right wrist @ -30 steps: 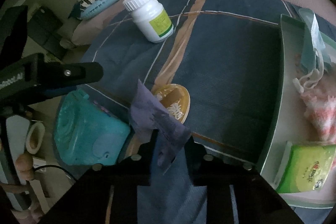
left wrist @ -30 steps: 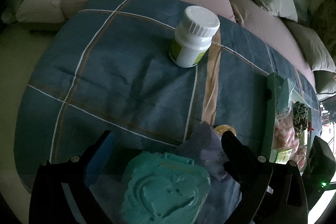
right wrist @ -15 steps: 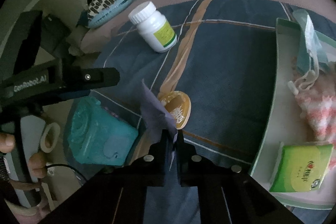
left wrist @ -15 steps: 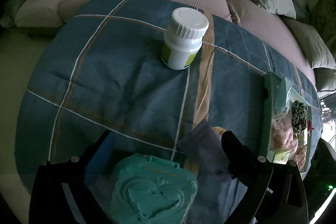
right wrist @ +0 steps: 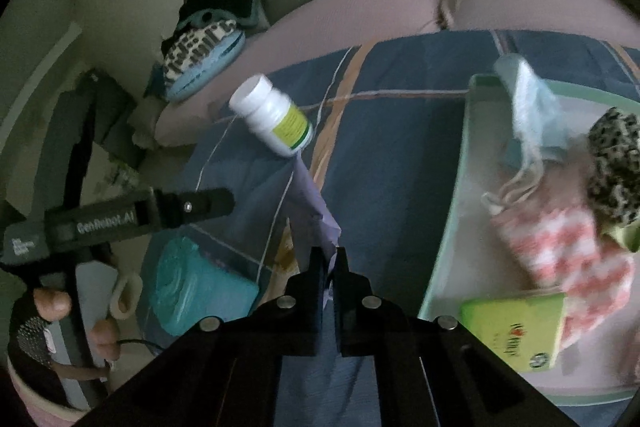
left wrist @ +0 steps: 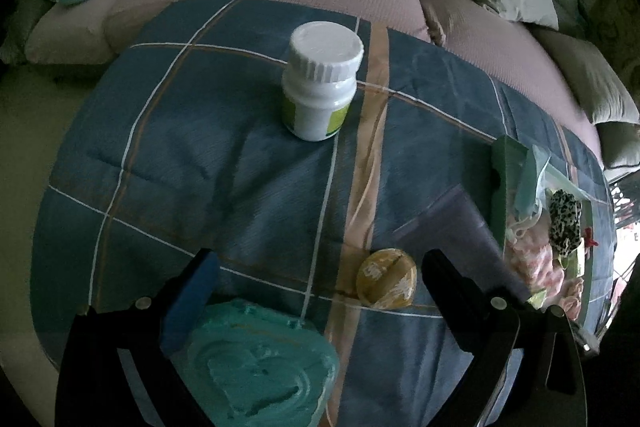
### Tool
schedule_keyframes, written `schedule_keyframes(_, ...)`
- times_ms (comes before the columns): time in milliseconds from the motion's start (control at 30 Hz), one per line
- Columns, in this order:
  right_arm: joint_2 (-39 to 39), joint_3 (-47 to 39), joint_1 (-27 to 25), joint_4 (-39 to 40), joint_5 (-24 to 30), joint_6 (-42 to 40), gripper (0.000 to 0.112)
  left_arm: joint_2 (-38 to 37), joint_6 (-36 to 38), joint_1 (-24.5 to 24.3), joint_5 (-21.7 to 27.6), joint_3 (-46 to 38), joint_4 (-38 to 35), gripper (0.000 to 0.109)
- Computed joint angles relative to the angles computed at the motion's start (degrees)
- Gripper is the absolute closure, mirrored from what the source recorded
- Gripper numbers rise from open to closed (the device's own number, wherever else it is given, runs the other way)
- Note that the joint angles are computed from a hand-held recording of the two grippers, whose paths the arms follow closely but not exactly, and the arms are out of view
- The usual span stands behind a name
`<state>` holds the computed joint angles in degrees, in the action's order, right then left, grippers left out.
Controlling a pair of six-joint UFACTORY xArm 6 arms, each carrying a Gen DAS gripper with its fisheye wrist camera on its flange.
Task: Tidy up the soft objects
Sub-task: 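Grasp the yellow round tin with the left gripper while the right holds the purple packet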
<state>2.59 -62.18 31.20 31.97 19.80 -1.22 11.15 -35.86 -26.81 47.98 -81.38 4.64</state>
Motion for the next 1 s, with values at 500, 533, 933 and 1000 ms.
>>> schedule_keyframes(500,-4.9,4.1,-3.6,-1.9,-4.1,3.7,0.108,11.0,5.0,-4.4,9.8,-13.7,3.3,0.010)
schedule_keyframes(533,-5.1,4.2,-3.7,-1.8,-4.2,3.7,0.108,11.9,5.9,-4.5,10.5,-14.6,2.7,0.015)
schedule_keyframes(933,-6.2,5.0,-4.0,-0.4,-4.8,2.4,0.108,19.1,8.1,-5.2,16.2,-22.2,1.4,0.026)
schedule_keyframes(1000,-6.2,5.0,-4.0,-0.2,-4.7,2.3,0.108,19.7,8.2,-5.2,16.6,-23.0,1.4,0.026)
